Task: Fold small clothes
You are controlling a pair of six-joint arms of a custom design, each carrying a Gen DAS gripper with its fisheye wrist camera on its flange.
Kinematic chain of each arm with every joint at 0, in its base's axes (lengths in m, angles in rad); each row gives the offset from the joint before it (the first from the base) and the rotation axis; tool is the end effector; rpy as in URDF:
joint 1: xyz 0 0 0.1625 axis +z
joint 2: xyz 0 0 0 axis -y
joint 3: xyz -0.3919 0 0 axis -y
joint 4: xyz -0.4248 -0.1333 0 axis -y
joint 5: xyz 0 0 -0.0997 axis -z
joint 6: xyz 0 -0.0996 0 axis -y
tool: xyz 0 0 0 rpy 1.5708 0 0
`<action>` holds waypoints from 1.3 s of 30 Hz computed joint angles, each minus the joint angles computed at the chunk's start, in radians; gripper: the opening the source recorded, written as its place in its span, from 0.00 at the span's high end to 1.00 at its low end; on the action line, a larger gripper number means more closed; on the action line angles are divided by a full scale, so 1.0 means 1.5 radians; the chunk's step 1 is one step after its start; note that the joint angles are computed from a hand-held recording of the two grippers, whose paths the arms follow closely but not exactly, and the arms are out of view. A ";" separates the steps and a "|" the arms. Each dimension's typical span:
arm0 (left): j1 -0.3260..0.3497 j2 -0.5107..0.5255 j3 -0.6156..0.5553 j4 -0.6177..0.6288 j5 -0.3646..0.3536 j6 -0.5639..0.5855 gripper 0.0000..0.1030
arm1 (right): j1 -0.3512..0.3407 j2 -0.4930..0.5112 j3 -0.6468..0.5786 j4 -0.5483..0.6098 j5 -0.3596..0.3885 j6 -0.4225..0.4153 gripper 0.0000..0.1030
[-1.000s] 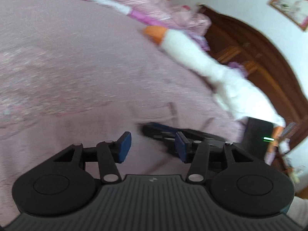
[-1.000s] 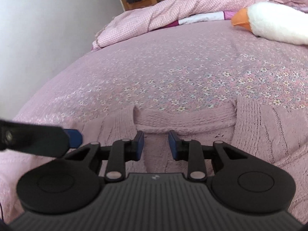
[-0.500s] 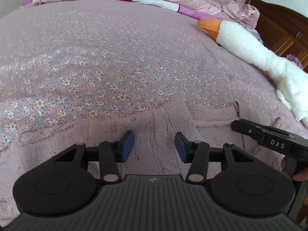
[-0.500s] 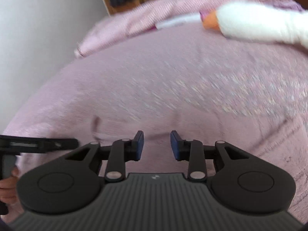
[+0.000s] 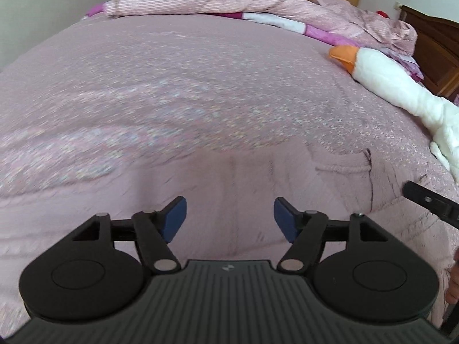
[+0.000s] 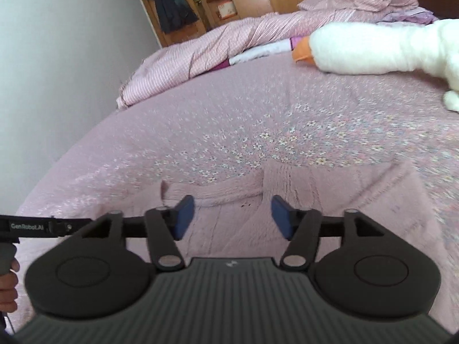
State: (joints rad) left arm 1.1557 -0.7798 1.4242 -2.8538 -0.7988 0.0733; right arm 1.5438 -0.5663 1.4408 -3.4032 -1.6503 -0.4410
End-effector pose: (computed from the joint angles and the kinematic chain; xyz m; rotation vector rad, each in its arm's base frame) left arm -0.1132 -0.7597 0.1850 0.2598 2.3382 -0.9208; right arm 0.1053 -0.7449 0.0713 0.4745 -2.5167 1.2697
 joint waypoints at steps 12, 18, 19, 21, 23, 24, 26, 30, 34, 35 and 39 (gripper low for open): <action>-0.053 -0.143 0.208 -0.042 0.079 -0.091 0.24 | 0.004 -0.117 0.202 -0.090 0.017 0.016 0.38; -0.071 -0.212 0.306 -0.055 0.116 -0.161 0.17 | 0.008 -0.169 0.277 -0.096 0.021 0.030 0.38; -0.073 -0.224 0.322 -0.056 0.123 -0.172 0.17 | 0.009 -0.176 0.287 -0.098 0.021 0.032 0.38; -0.072 -0.245 0.347 -0.053 0.132 -0.191 0.16 | 0.012 -0.187 0.309 -0.104 0.017 0.029 0.38; -0.070 -0.267 0.370 -0.045 0.140 -0.217 0.15 | 0.014 -0.194 0.328 -0.109 0.014 0.025 0.37; -0.069 -0.275 0.379 -0.045 0.143 -0.227 0.15 | 0.015 -0.196 0.337 -0.112 0.012 0.023 0.37; -0.064 -0.292 0.397 -0.047 0.148 -0.247 0.14 | 0.015 -0.198 0.353 -0.118 0.005 0.023 0.36; -0.052 -0.313 0.417 -0.051 0.151 -0.275 0.14 | 0.017 -0.195 0.371 -0.127 -0.011 0.023 0.36; -0.041 -0.320 0.427 -0.081 0.152 -0.273 0.14 | 0.021 -0.186 0.380 -0.135 -0.031 0.019 0.36; -0.038 -0.322 0.429 -0.087 0.151 -0.275 0.13 | 0.021 -0.185 0.383 -0.138 -0.033 0.017 0.36; -0.023 -0.325 0.432 -0.117 0.142 -0.283 0.13 | 0.026 -0.179 0.386 -0.143 -0.049 0.018 0.36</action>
